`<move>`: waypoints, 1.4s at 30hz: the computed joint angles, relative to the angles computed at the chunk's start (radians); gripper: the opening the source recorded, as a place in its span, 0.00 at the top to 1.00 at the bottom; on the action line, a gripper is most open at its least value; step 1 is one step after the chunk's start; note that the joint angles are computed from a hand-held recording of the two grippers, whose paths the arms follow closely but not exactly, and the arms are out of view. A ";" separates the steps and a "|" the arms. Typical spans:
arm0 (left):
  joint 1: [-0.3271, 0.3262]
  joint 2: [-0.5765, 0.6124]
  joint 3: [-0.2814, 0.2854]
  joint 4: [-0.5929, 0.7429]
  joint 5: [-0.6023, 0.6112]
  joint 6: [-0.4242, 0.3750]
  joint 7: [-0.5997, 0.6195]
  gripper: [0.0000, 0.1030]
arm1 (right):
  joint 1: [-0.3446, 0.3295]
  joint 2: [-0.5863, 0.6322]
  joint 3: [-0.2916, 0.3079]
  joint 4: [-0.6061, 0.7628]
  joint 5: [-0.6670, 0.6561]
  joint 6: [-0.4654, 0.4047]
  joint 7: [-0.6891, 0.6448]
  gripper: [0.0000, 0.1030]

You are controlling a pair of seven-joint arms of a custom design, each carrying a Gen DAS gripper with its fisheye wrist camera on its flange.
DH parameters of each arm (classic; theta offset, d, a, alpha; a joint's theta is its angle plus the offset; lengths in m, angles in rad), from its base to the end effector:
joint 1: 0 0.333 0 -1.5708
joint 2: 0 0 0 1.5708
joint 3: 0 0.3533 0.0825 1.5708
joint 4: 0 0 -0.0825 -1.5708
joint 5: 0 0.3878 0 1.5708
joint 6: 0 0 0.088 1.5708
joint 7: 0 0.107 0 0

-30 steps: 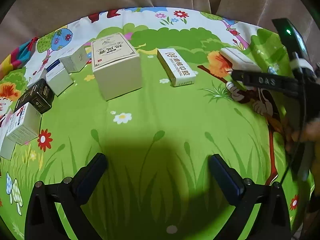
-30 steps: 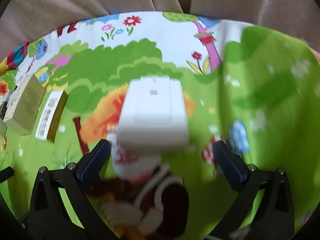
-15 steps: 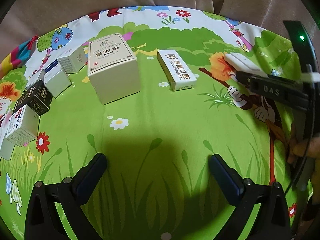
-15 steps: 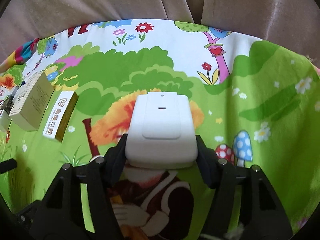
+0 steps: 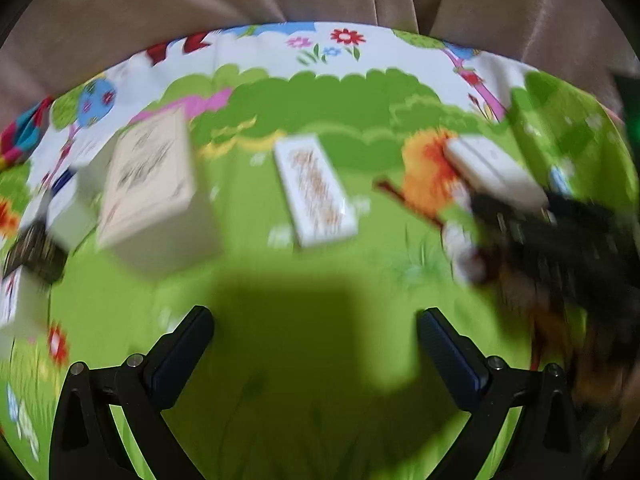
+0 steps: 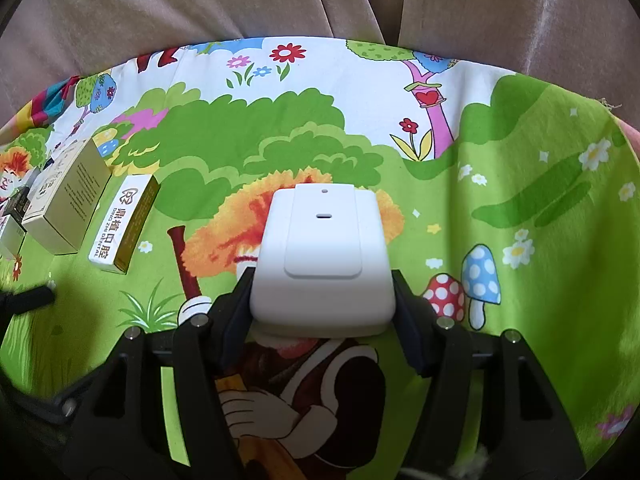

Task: Organize rigid objects
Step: 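Grasp the white dental box with the left gripper while the right grasps the white plastic case, then carry the dental box and white case toward the storage box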

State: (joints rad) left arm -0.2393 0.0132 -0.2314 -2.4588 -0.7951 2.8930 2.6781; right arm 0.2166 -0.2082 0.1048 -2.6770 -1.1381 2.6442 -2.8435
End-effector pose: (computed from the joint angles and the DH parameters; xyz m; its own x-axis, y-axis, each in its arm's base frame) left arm 0.4672 -0.1904 0.3597 -0.7456 -0.6664 -0.0034 -0.5759 0.6470 -0.4997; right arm 0.3792 0.1507 0.3434 -0.5287 -0.8487 -0.0143 -0.6770 0.4318 -0.5960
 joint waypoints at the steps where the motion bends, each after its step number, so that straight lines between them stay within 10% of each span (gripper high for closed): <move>1: -0.002 0.022 -0.008 0.020 0.012 0.015 -0.028 0.00 | 0.000 0.000 0.000 0.000 0.000 0.000 0.000 0.35; 7: 0.010 0.126 -0.058 0.135 -0.105 0.059 0.084 0.07 | -0.006 -0.004 -0.004 -0.006 -0.014 0.018 0.018 0.35; 9: 0.065 0.099 -0.109 0.132 -0.272 0.017 0.302 0.61 | -0.005 -0.005 -0.002 -0.006 -0.010 0.014 0.017 0.35; 10: 0.051 0.079 -0.087 0.114 -0.267 0.001 0.321 0.69 | -0.005 -0.005 -0.001 -0.006 -0.011 0.014 0.019 0.35; 20: 0.100 -0.146 0.086 -0.098 -0.393 -0.219 0.525 0.69 | 0.016 -0.021 0.018 -0.015 0.010 -0.005 0.034 0.35; 25: 0.138 -0.234 0.155 -0.160 -0.429 -0.254 0.631 0.69 | 0.109 -0.094 0.131 -0.045 0.008 -0.078 0.213 0.35; 33: 0.225 -0.469 0.292 -0.222 -0.702 -0.463 0.871 0.69 | 0.330 -0.124 0.367 0.079 0.033 -0.542 0.416 0.35; 42: 0.388 -0.709 0.485 -0.226 -0.793 -0.794 0.912 0.69 | 0.465 0.031 0.566 0.390 -0.188 -1.219 0.280 0.35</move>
